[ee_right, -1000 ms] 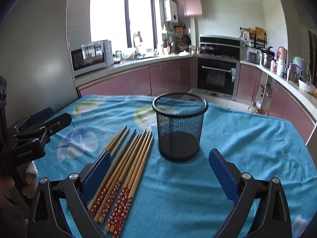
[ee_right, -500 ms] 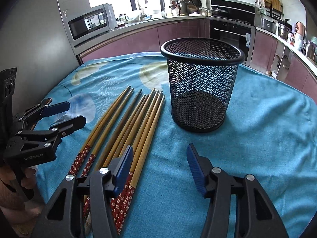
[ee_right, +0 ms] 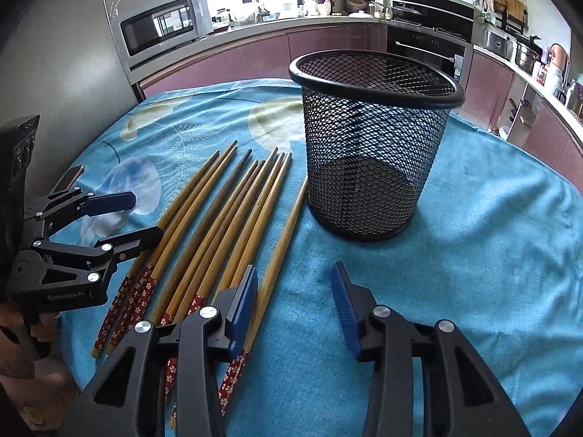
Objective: Organize utensils
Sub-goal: 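Close the left tool on one bamboo chopstick while the right tool grasps another, then lift the left tool's chopstick upright toward the mesh holder while the right tool carries its own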
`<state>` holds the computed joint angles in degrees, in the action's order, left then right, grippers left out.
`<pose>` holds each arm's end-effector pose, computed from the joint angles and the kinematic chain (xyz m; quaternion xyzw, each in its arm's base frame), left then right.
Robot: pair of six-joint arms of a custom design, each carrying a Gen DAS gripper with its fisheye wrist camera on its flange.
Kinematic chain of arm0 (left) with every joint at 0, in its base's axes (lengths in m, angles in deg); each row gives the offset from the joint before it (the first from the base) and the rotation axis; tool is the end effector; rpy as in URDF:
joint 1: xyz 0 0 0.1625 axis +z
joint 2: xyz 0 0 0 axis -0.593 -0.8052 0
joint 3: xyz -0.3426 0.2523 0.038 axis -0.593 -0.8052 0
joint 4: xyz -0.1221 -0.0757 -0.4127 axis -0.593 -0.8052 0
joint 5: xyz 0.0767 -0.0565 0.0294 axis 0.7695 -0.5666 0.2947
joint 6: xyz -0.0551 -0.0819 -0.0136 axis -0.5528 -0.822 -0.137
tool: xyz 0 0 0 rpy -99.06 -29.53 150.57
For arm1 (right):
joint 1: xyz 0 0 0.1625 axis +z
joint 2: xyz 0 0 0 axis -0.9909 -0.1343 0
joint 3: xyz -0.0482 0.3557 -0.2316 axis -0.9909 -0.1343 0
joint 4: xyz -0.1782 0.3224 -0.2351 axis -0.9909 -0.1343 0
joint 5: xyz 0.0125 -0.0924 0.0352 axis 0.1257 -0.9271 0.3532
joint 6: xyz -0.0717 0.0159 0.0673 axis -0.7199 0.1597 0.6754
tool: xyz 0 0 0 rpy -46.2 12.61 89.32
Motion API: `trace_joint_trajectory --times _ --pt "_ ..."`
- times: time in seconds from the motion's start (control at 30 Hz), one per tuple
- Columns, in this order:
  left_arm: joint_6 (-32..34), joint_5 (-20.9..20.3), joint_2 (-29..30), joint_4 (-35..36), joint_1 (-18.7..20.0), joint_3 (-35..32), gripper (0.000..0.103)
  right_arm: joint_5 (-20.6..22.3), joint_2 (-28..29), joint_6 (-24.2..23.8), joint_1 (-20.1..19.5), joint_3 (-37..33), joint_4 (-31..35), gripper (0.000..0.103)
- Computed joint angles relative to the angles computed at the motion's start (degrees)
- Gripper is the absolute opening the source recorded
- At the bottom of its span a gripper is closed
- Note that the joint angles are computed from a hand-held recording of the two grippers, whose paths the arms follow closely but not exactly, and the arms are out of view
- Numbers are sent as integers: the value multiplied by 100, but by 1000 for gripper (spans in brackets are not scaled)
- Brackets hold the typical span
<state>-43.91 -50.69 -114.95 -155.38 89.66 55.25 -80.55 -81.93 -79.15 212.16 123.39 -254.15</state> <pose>-0.0045 -0.3521 0.3368 0.2169 0.8798 -0.2639 0.3306 0.3742 -0.3330 0.0245 0.2951 -0.8971 0.1990 0.2619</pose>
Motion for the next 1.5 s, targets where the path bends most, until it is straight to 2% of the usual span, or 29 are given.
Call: trace_joint_trajectory --times 0.13,0.2,0.23,0.3,0.37,0.6,0.8,1.17,1.3,1.5 --pt "85 -94 207 -167 46 -70 56 -48 77 -61 4 -101 59 35" --pt "73 -131 273 -213 70 -105 47 3 96 -48 -26 -124 30 27" --pt "52 -170 323 -243 90 -137 39 79 72 -10 -57 -122 33 24" --pt "10 -281 373 -268 137 -187 29 308 15 53 -133 -93 41 8" --pt "-28 -420 428 -311 198 -240 13 392 -12 112 -169 -52 -30 7" --pt "-252 -608 237 -313 222 -244 8 638 -205 122 -177 150 -334 6" --pt "-324 -825 -222 3 35 -323 8 988 -433 -204 -86 322 -710 6" --pt "-504 -1257 -955 572 -779 -567 7 1408 -869 -436 20 536 -1320 6" --pt "-724 -1129 -1152 766 -1201 -595 7 1434 -951 -526 45 546 -1525 6" --pt "-885 -1207 -1248 759 -1505 -669 7 1515 -1037 -695 22 520 -1718 6"
